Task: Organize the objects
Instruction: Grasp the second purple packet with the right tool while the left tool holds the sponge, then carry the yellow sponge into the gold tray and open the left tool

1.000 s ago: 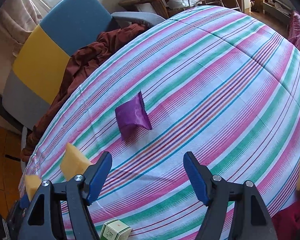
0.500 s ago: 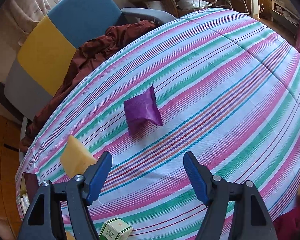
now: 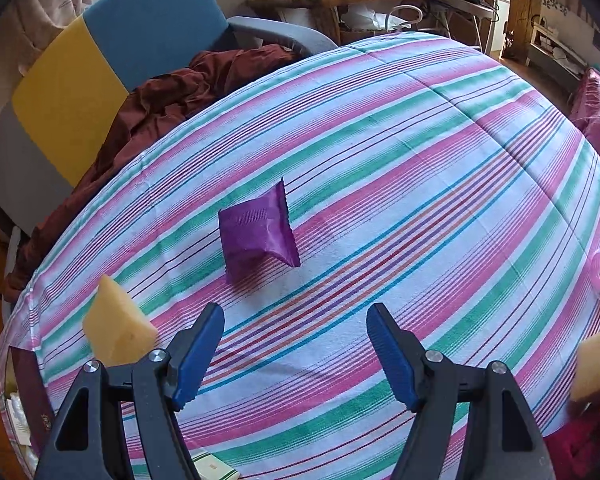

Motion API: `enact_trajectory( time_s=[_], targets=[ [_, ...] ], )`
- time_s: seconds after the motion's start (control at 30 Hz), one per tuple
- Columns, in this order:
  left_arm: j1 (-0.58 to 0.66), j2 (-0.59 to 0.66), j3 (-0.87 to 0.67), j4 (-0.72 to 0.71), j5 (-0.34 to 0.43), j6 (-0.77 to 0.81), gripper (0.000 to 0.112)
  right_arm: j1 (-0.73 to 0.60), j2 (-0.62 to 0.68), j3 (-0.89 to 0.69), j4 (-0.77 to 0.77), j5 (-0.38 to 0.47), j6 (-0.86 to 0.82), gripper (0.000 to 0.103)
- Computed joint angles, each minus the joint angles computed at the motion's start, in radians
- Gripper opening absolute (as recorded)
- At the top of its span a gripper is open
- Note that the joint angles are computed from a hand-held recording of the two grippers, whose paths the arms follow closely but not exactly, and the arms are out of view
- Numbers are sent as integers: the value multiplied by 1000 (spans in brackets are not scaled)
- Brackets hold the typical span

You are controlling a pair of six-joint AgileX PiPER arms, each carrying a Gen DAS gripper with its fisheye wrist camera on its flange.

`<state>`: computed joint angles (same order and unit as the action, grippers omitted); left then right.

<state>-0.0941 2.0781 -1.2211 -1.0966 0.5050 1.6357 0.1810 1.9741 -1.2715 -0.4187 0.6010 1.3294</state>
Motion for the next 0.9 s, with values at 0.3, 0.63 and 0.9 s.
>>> enact_trajectory(
  time_s=[0.3,0.63,0.9],
  targets=[
    [16,20,-28,0,46,-13,56,-35,204,-361,37,238,-232,75],
    [29,9,-1,-47,50,54,56,-33,332,-535,38,347,-342,47],
    [29,10,11,-96,41,110,56,-10,234,-367,109,234,-361,44]
  ],
)
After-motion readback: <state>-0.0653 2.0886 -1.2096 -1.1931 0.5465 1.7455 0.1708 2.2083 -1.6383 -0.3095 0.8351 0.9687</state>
